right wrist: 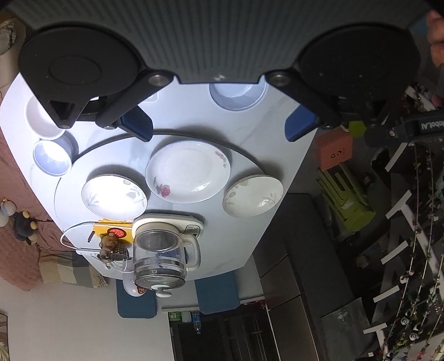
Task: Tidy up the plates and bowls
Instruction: 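Move both tools toward the grey-leaf white plate on the table, then close both grippers on the rim of the grey-leaf plate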
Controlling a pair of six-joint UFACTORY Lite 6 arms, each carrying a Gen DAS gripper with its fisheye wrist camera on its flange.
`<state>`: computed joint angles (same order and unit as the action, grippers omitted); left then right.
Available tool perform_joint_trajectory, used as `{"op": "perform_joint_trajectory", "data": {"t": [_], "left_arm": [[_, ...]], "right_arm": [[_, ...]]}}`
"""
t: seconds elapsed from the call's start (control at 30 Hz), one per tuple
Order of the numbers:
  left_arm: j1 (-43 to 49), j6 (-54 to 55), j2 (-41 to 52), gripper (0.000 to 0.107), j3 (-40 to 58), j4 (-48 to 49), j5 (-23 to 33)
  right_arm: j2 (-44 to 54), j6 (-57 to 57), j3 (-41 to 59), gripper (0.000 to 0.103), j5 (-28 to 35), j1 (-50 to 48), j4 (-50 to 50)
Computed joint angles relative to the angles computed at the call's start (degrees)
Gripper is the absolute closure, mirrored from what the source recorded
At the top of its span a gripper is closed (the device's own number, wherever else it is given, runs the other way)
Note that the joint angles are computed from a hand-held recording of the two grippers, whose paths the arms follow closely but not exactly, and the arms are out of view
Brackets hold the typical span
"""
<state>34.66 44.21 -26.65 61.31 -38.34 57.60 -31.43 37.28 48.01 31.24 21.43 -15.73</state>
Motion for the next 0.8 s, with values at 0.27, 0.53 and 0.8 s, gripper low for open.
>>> {"op": "perform_joint_trajectory", "data": {"t": [0.27,0.53,0.8], "left_arm": [[-8.96,-10.33,17.11,0.004,10.47,7.04,-11.8],[-15.46,-14.78,32.83,0.004,22.29,12.15,-19.43],[-18.73,-19.36,48.24,0.004,32.3,14.17,-23.55]], "right_arm": [[19.66,-15.92,12.45,0.0,-5.95,-4.99,13.49],[36.22,-36.49,25.69,0.0,-7.25,-9.21,32.91],[53.24,-46.89,42.45,0.011,-4.37,-11.14,40.13]]}}
